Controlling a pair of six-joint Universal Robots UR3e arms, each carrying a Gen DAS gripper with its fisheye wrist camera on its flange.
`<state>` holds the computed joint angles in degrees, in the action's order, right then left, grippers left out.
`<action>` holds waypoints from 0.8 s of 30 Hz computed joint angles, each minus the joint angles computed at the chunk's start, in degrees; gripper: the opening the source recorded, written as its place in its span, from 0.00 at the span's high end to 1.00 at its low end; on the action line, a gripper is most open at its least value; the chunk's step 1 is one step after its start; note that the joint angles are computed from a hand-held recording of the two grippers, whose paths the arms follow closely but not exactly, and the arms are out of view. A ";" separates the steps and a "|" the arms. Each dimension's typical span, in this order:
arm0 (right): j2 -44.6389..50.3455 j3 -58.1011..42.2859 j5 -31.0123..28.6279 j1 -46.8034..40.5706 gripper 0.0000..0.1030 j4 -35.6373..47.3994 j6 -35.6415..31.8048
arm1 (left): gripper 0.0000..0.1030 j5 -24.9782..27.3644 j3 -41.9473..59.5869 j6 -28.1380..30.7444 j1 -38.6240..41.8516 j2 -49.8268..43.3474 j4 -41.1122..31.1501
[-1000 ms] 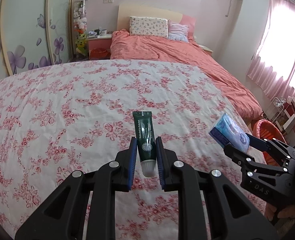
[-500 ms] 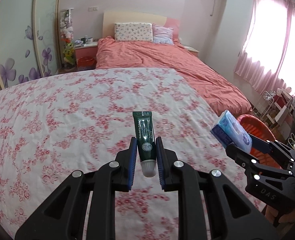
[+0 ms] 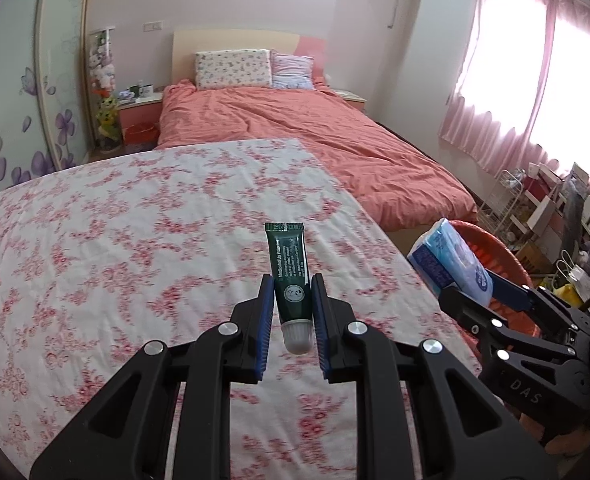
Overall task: Collect trash
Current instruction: 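Carry the green tube and blue tissue pack over the orange basket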
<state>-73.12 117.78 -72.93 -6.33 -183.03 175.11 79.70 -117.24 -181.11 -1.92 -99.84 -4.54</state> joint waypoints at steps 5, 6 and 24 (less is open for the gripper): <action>-1.68 3.53 0.88 -3.20 0.44 -2.29 0.35 | 0.82 -0.24 2.23 -1.05 -2.50 -1.96 0.06; -2.05 4.15 0.80 -3.70 0.44 -2.74 0.42 | 0.82 -0.59 2.76 -1.34 -2.98 -2.45 0.19; -6.98 16.49 3.38 -20.22 0.44 -13.61 0.99 | 0.82 -2.10 15.64 -5.88 -14.30 -13.00 -0.15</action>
